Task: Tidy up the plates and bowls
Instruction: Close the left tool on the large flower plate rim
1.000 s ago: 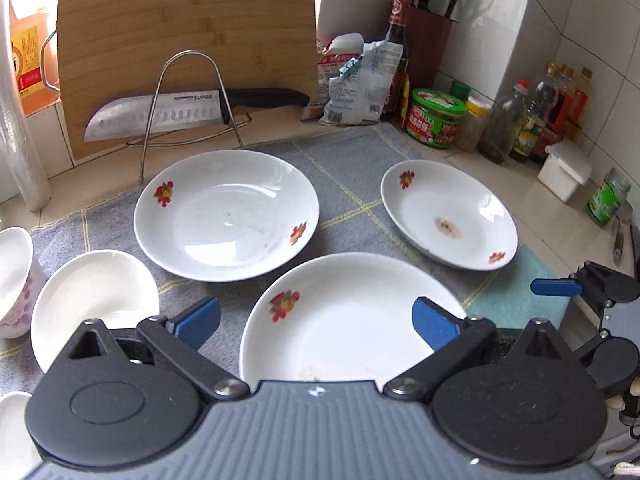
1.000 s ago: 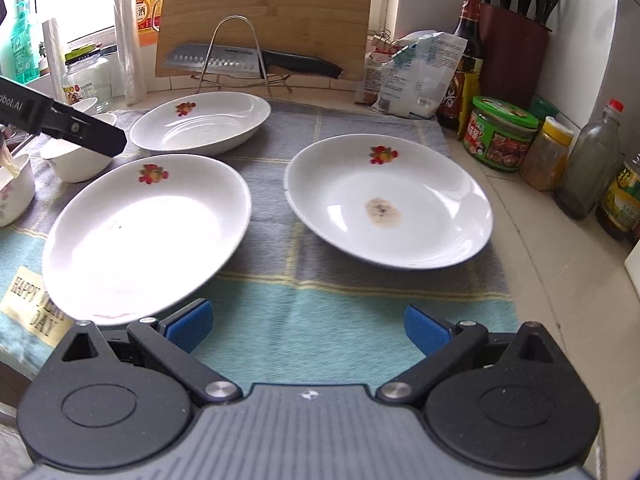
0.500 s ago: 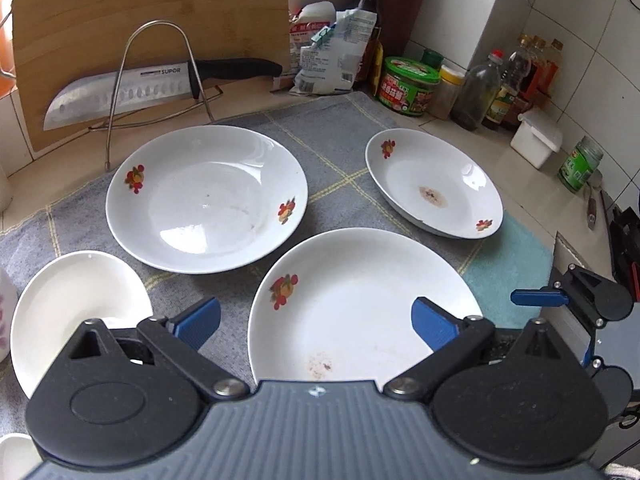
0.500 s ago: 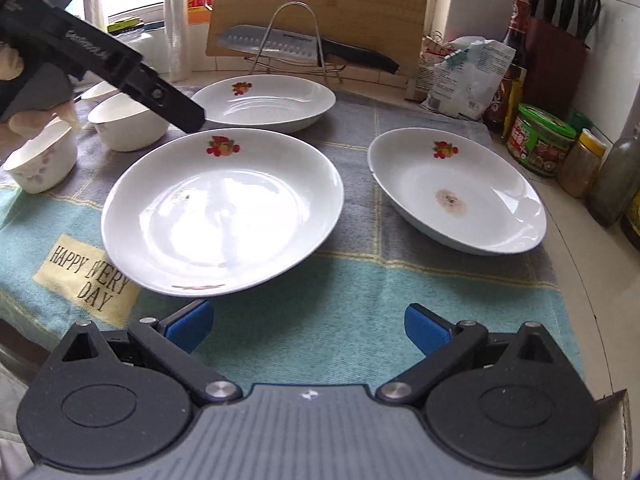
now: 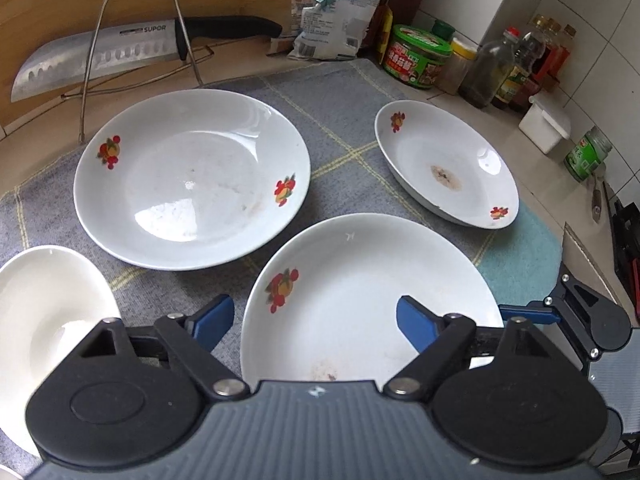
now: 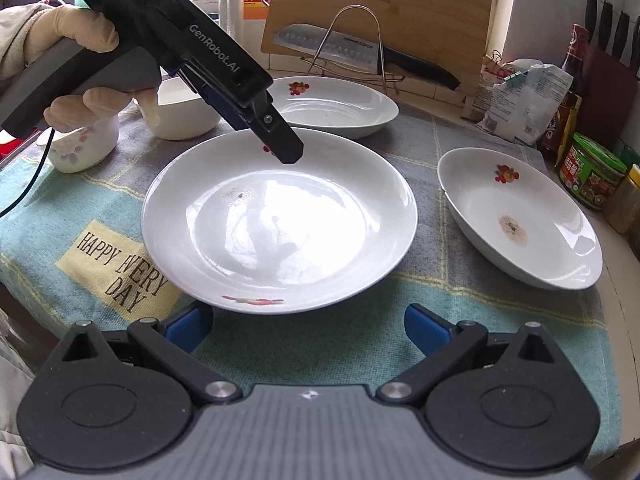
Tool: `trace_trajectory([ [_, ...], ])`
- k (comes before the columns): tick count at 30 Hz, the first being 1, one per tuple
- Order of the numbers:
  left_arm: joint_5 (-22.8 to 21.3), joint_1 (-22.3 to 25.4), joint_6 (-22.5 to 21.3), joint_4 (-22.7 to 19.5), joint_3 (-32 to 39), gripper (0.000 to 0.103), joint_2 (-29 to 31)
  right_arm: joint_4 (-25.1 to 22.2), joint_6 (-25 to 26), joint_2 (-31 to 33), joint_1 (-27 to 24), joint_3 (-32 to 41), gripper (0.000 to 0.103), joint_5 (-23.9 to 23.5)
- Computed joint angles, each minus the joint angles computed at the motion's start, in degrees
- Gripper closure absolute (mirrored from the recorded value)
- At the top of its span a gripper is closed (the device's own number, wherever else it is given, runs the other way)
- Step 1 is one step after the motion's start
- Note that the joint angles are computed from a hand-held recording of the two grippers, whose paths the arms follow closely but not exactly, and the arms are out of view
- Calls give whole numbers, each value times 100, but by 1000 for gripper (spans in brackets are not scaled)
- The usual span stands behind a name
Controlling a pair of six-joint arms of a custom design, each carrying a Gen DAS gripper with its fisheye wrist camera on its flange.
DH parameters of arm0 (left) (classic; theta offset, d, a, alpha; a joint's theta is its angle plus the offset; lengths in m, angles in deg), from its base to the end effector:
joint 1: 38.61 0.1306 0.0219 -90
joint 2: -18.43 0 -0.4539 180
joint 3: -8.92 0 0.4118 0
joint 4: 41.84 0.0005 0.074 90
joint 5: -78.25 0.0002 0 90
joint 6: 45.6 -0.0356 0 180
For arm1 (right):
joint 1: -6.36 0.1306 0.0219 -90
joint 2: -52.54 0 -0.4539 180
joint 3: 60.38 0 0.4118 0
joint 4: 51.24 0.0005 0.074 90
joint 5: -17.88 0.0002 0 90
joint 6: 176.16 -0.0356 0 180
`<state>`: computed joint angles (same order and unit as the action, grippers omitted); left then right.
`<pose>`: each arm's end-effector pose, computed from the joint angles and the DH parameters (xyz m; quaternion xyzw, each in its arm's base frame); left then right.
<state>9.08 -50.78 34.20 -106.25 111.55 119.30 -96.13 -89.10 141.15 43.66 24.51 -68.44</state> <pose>0.5527 -0.1326 0.4936 0.2273 0.9292 -0.1796 0.2295 0.3947 0.2972 0.4753 -0.2653 0.8966 0.0933 0.3420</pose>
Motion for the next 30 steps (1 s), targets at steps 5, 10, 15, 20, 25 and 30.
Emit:
trace_trajectory([
  [5, -21, -23, 5, -76, 99, 25, 125, 221, 111, 12, 40, -105, 0, 30],
  [10, -70, -47, -48, -197, 179, 27, 216, 371, 204, 34, 20, -135, 0, -28],
  [15, -1, -27, -31, -313, 255, 29, 292, 527, 258, 41, 15, -194, 0, -137],
  [20, 48, -13, -60, -442, 348, 36, 376, 707, 234, 43, -1, -268, 0, -263],
  [25, 126, 18, -6, -542, 431, 38, 442, 853, 191, 37, -18, -338, 0, -367],
  [30, 145, 15, -71, -644, 499, 38, 485, 916, 240, 55, -10, -345, 0, -378],
])
